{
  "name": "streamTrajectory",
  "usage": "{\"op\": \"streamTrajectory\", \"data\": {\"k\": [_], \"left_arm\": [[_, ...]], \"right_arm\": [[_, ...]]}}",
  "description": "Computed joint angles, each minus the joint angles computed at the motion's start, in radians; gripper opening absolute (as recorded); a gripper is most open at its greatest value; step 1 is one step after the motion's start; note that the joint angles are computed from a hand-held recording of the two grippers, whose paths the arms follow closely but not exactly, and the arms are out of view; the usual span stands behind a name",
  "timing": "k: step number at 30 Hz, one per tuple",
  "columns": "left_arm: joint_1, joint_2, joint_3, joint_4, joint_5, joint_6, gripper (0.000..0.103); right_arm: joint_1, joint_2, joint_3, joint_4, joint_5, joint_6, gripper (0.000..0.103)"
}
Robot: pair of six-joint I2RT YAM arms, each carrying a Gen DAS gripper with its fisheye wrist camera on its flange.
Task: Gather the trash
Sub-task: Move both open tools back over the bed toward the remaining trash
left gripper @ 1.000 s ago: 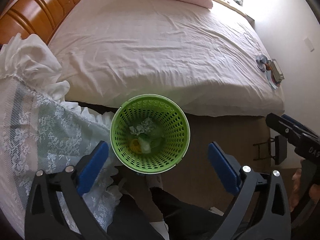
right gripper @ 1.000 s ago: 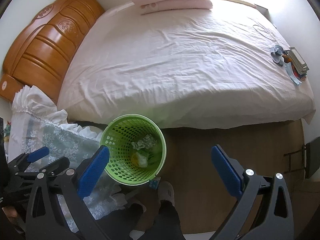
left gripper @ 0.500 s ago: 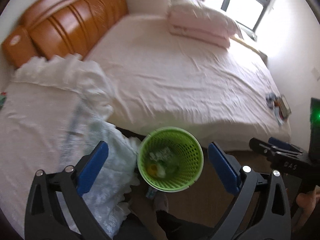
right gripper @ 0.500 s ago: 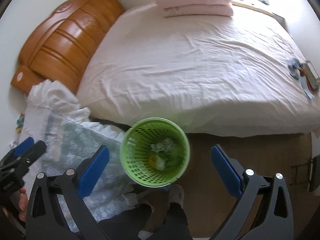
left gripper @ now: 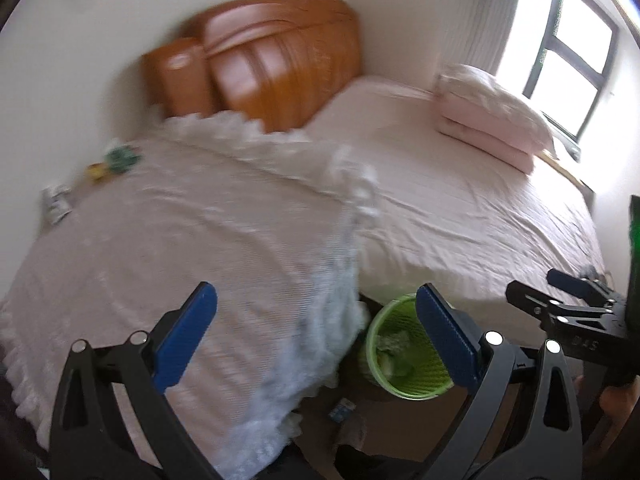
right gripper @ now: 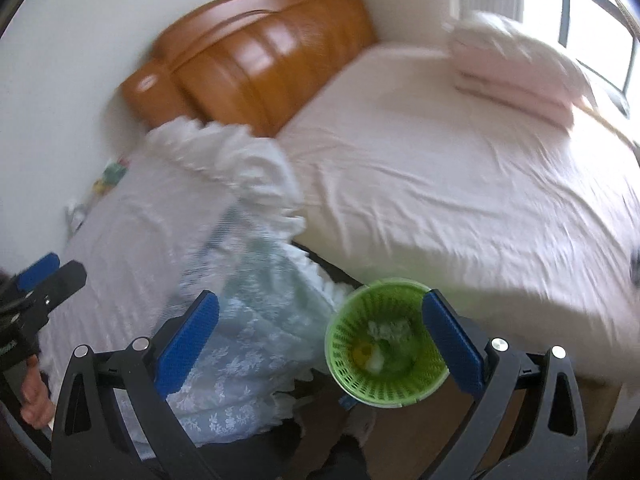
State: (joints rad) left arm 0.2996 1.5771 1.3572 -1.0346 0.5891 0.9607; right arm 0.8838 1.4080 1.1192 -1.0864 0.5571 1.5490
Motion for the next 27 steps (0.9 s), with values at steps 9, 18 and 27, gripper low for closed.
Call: {"op": "streamTrajectory", "data": {"k": [9, 18, 27], "left_arm": [[0.165, 0.231, 0.267, -0.094, 0.005, -0.039, 0.095], [0.227, 0.345, 0.402, -0.109, 0.007, -0.091, 0.095], [0.255, 0.476, 0.59, -0.123, -0.027, -0.161, 0.095]], "right_arm": [[-0.047, 0.24, 0.254, 0.094, -0.032, -0.301, 0.101], [-0.041, 0.352, 0.409, 0.076, -0.047, -0.377, 0.101], [-0.095, 0.47, 0.561, 0.151, -0.093, -0.54, 0.101]]}}
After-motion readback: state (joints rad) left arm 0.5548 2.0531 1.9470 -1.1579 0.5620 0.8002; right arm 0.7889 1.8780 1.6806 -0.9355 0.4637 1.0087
